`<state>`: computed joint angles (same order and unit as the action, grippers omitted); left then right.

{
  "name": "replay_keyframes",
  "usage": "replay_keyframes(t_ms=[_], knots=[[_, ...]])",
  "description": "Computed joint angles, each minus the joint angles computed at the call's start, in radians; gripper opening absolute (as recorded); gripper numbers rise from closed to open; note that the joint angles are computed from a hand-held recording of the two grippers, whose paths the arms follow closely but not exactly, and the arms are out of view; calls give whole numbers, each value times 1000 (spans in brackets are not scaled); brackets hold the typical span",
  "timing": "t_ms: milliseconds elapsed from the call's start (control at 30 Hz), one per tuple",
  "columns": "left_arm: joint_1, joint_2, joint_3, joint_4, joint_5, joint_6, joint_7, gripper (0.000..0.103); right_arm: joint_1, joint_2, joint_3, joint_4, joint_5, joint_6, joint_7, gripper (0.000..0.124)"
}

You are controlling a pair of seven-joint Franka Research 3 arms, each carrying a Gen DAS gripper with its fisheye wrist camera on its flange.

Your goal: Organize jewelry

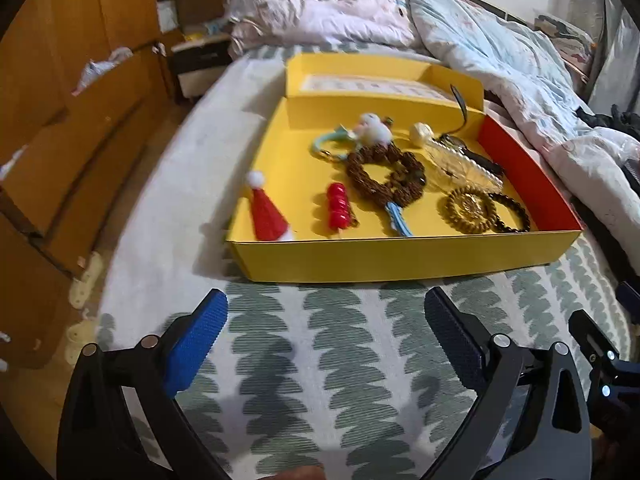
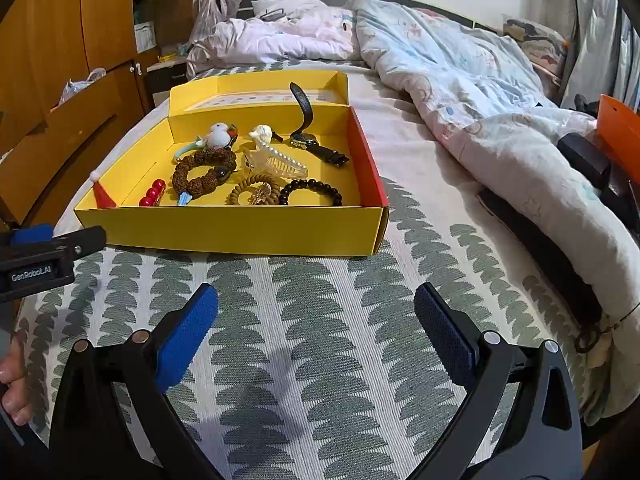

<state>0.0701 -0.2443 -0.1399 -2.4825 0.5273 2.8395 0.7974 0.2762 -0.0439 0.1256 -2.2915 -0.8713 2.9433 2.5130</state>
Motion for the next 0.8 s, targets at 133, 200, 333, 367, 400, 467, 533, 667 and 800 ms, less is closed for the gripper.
replay_keyframes(t_ms=[133,200,333,367,400,467,533,667,800], knots=[[61,-38,-59,-15,144,-7,-148,97,1,1,2,4,-15,-5,8,98],[87,-60,-84,-20,221,-17,-229,97,1,-1,2,4,-25,-4,15,98],[95,-86,-96,-23,319,-38,-322,97,0,-2,3,4,-55,1,40,98],[89,-90,-89,-25,326,-37,-325,97,0,-3,3,4,-57,-1,42,98],[83,-94,-82,-26,329,-35,-326,97,0,-3,3,4,-61,0,47,98],[81,-101,-78,-31,341,-32,-339,97,2,-3,3,4,-52,-4,38,98],[82,-104,-78,-32,356,-32,-352,97,3,0,3,5,-51,-5,35,98],[77,-110,-73,-35,367,-37,-364,97,5,4,1,7,-61,1,43,98],[76,-114,-77,-34,382,-50,-380,97,5,0,0,7,-91,4,63,98]])
